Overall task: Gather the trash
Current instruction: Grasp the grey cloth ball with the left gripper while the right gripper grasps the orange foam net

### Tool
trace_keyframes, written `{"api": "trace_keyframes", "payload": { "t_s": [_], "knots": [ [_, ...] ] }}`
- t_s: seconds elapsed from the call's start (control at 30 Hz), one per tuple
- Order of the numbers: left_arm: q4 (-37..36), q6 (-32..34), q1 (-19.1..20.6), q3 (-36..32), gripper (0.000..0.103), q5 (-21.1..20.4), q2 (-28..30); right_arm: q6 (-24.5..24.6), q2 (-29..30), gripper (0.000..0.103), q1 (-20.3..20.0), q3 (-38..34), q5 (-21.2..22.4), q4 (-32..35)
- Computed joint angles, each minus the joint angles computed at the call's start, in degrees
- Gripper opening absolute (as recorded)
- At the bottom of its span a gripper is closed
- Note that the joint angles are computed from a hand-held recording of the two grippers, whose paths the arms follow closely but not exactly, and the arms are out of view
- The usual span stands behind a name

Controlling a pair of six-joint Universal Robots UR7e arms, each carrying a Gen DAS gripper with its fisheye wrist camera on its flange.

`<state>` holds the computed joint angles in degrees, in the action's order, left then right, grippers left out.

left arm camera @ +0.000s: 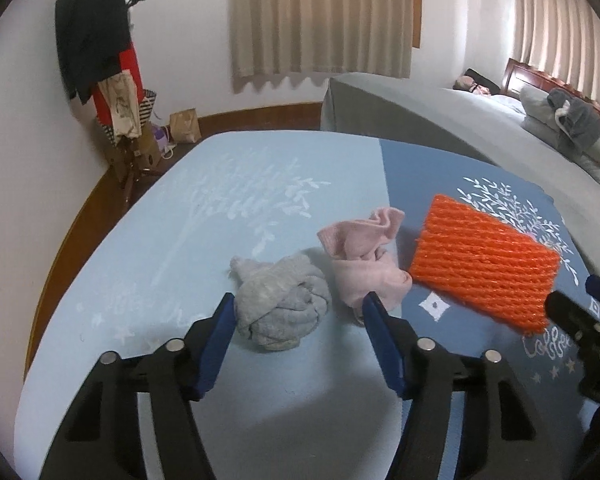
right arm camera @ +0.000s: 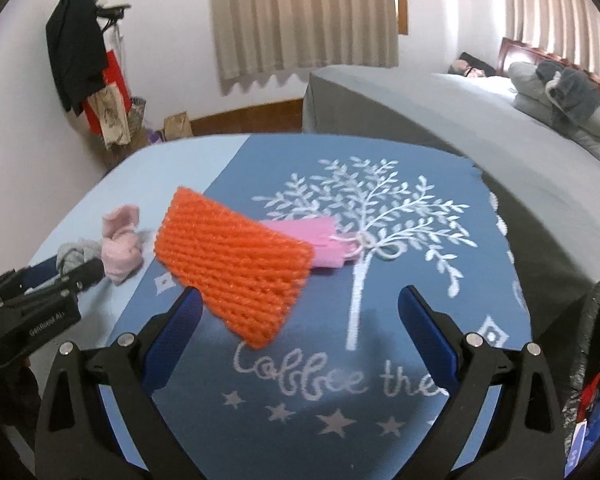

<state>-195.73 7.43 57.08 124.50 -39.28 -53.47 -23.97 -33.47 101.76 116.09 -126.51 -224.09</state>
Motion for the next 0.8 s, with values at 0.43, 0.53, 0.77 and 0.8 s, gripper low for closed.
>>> {"api": "trace_keyframes", "payload": {
  "t_s": [0.43, 0.53, 0.77, 0.8],
  "knots": [
    [-3.77, -0.32, -0.64, 1.67, 0.041, 0.48, -0.46, 0.16, -1.81, 0.018, -0.66, 0.70, 6.06, 8.22],
    [-5.04, 0.75, -0.92, 2.25, 0.041, 0.51, -0.54, -1.07, -1.85, 0.015, -0.45, 1.63, 7.17, 6.10],
    [0.26, -2.48, 0.05, 1.13, 0.042, 0.15, -1.21, -2.11, -2.60, 0.015, -0.20, 4.59, 8.22, 2.46],
    [0.77, -2.56, 0.07, 1.02, 0.042, 0.16, -1.16, -1.77, -2.87, 0.015, -0.32, 5.03, 8.47, 2.34]
  ]
}}
